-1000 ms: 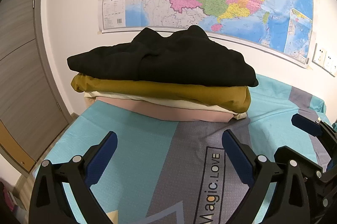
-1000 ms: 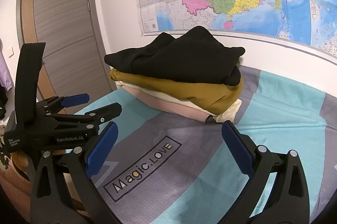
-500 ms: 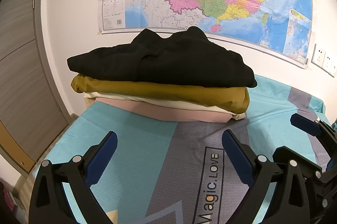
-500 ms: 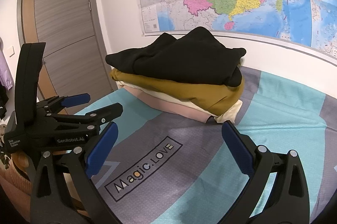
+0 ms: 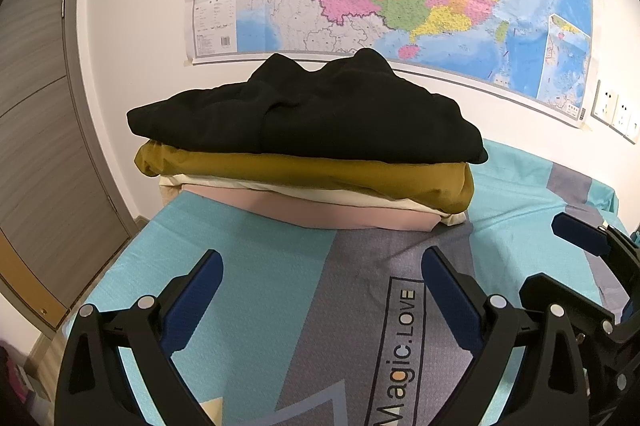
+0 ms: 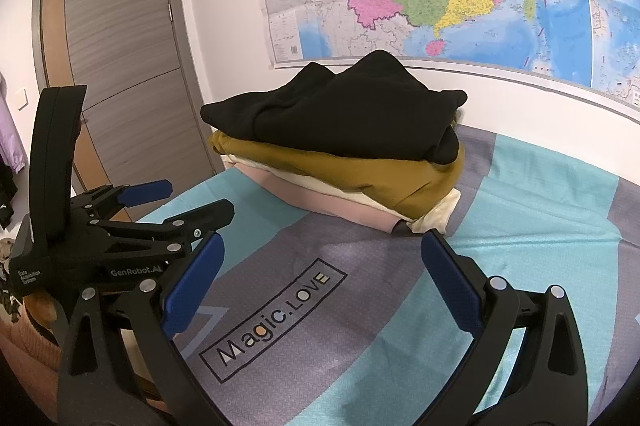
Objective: Fold large clothes
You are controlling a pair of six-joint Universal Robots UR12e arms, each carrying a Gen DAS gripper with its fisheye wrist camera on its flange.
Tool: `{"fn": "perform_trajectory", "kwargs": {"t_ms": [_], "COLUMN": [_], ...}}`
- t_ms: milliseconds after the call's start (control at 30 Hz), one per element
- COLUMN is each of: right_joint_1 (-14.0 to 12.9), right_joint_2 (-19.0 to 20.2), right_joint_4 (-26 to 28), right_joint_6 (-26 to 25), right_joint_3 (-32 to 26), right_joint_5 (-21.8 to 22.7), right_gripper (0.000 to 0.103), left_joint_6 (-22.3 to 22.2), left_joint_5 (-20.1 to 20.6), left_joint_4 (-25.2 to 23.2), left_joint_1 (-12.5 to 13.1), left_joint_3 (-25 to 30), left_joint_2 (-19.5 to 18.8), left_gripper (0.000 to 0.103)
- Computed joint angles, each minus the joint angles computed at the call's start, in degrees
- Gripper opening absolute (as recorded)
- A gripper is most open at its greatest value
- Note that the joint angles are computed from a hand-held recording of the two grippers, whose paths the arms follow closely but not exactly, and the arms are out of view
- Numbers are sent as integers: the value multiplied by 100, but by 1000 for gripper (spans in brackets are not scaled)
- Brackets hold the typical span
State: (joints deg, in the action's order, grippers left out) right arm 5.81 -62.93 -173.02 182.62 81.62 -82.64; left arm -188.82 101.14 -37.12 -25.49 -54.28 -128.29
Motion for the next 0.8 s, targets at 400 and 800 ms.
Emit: {"fn": "perform_trajectory", "kwargs": {"t_ms": [400,800], "right_joint_1": [12,22], "right_joint_2": [11,22], "right_joint_4": [22,40], "right_joint_6": [50,36], "right_joint_3": [-14,-25], "right_joint_5": [-27,-32], "right_gripper": [97,97], "left_joint_6": [0,3], "left_joint_5": [20,-1], "left_joint_4": [17,39], "left_joint_1": [-3,9], "left_joint_3": [-33,-75], "left_joint_2": [11,29], "left_gripper": [96,96]}}
